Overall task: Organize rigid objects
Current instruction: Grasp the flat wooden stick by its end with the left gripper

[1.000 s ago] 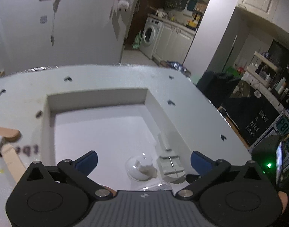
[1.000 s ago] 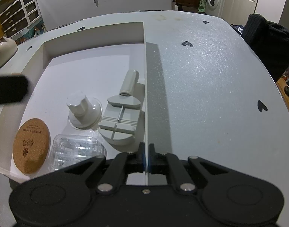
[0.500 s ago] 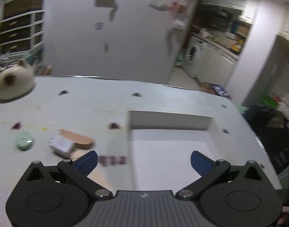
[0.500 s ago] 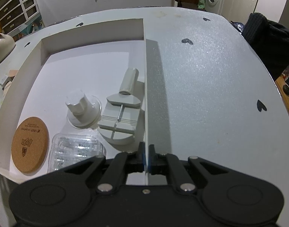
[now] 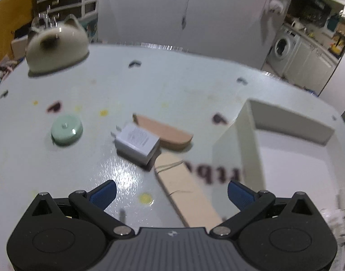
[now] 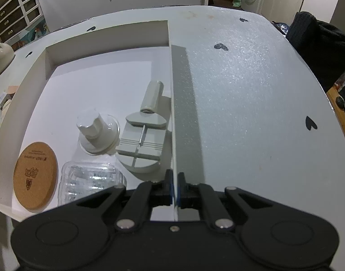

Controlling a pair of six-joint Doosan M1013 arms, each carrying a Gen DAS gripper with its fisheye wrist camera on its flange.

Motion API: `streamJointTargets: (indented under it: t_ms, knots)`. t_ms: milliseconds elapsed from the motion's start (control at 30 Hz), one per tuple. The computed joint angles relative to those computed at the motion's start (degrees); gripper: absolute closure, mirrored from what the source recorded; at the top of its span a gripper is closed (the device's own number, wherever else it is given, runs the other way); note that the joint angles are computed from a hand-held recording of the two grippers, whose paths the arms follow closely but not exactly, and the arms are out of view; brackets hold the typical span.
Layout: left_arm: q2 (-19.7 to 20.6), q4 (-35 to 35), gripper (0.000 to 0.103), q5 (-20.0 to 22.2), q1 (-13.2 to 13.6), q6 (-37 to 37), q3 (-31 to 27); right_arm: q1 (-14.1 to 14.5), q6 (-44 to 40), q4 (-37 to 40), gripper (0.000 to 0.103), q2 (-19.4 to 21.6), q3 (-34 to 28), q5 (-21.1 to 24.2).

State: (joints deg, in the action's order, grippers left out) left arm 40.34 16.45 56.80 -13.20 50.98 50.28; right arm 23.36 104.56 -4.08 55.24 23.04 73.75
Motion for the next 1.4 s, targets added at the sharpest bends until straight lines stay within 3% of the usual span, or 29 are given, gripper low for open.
streamJointTargets:
  t_ms: [267,467,667,700,833,1000,1100,1133,1267,1400]
  knots:
    - [2.03,0.29,0.000,2.96,-0.26,2.80,-1.61,0.40,1.47,-1.28,0.097,0.68,-1.41,1.31]
    - [-0.89,1.35,0.000,2.06,0.10,1.00,3.30,0.48,1.42,-1.46,0.096,2.32,-4.85,4.10]
    - [-4.79,1.27,0.028,-4.26,0.86,1.42,9.90,0.32,1.40,-0.96,0.096,2.88,-6.00,4.85]
    - [-5.07,0.95,0.035,-5.43,1.00,1.77,10.43,0.35,1.53,-1.06,0.096,2.90,-6.02,4.89]
    - [-4.88,-0.13,0.048,-8.47,1.20,7.01,10.68,0.39,1.45,-1.16,0.096,2.77,-5.70,4.61]
    - [-3.43,-3.59,0.049,-10.21,1.48,16.35,8.84,0.25,1.40,-0.78,0.097,1.38,-2.78,2.32]
    - [-2.71,-4.39,0.059,-10.21,1.51,19.32,7.76,0.23,1.85,-0.79,0.097,0.53,-1.00,0.92]
    - [-2.62,-4.41,0.066,-10.11,1.49,19.61,7.58,0.22,1.94,-0.79,0.097,0.41,-0.73,0.67]
    - [-2.59,-5.61,0.066,-10.00,1.53,20.25,7.42,0.16,1.65,-0.54,0.097,-0.21,0.52,-0.38]
    - [-3.16,-6.94,0.067,-9.79,1.63,15.23,8.01,0.23,1.99,-0.79,0.097,-0.82,1.80,-1.53]
